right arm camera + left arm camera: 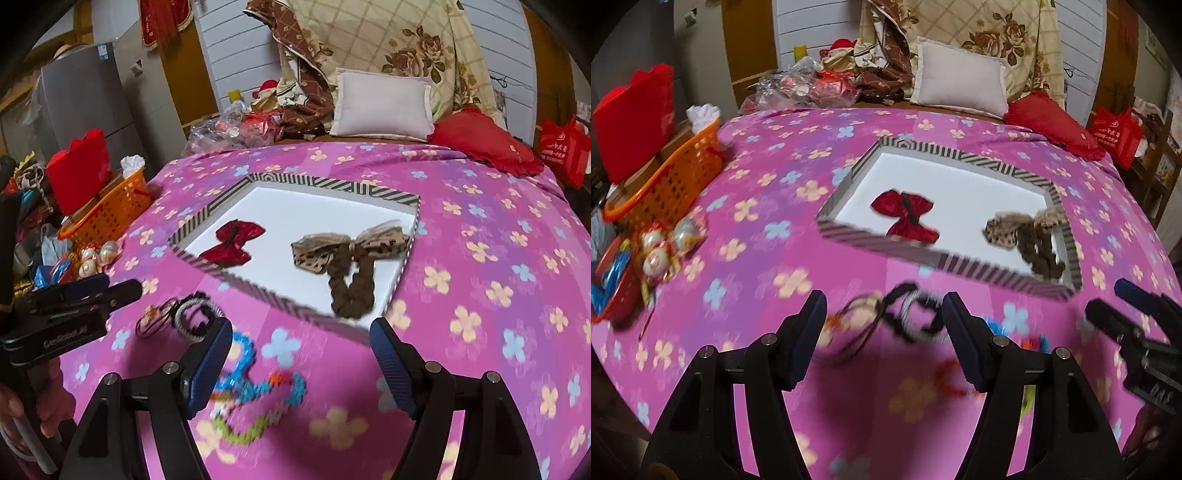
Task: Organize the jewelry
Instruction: 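Open the left tool to drop the red bow while the right tool releases the scrunchie in the tray, then grasp the grey braided bangle with the left tool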
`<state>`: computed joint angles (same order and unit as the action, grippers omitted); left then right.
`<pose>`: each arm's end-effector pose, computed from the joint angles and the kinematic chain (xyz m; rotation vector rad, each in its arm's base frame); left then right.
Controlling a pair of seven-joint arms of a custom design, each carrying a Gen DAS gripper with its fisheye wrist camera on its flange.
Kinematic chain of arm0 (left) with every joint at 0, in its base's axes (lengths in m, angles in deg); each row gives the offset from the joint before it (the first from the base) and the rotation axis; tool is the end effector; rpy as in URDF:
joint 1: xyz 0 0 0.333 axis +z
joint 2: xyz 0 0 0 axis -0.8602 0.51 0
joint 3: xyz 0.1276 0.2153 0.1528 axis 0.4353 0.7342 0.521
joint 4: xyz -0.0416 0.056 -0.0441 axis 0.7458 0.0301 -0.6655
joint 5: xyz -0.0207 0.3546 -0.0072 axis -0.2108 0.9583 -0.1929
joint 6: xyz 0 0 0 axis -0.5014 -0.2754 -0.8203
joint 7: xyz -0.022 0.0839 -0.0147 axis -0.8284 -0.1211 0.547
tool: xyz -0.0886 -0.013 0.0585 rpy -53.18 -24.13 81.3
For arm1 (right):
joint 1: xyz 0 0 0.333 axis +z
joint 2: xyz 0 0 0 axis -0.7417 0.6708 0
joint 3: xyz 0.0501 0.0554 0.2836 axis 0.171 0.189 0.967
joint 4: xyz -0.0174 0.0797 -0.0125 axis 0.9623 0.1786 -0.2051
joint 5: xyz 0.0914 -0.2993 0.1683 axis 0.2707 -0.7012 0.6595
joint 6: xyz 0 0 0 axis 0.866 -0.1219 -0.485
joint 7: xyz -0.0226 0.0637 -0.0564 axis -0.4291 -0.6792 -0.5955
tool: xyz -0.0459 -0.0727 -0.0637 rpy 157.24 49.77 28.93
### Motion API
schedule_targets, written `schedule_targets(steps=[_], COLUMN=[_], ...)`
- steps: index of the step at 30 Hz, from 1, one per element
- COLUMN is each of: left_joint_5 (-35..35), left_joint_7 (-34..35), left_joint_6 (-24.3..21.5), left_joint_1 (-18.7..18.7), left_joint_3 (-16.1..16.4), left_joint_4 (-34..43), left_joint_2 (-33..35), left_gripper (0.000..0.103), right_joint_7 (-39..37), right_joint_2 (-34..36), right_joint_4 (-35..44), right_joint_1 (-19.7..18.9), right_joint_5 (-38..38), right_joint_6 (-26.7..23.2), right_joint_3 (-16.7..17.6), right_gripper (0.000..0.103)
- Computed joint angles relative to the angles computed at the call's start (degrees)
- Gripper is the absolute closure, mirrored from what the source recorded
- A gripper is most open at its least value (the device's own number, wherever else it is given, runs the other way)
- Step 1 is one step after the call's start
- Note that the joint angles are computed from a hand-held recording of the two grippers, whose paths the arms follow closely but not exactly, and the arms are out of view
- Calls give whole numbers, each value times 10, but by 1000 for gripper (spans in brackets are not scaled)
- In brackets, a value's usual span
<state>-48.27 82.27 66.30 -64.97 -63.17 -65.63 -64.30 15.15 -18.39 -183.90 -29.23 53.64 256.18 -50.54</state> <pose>0.4956 -0.1773 0.4923 -1.8905 1.7083 -0.6334 0.5041 0.1671 0.4856 -1.8826 1.4436 -0.3932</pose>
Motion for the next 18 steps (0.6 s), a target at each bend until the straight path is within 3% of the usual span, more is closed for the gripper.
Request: schedule_targets(steps=[10, 18], left_joint_5=[-40, -82], left_joint_7=[4, 22], left_joint_6=[14, 38], left_joint_1=[24, 35], left_joint_3=[-12, -19], left_joint_4=[-154, -157], left_joint_2=[-124, -117], left_gripper=[38, 38], right_joint_7=[-12, -18], right_joint_2=[-59, -69], right_joint_4=[-78, -96], right_joint_1=[32, 51], right_joint_5=[25, 23], right_joint_6=[3, 6], right_joint_3=[-13, -16], right_gripper=[28, 28])
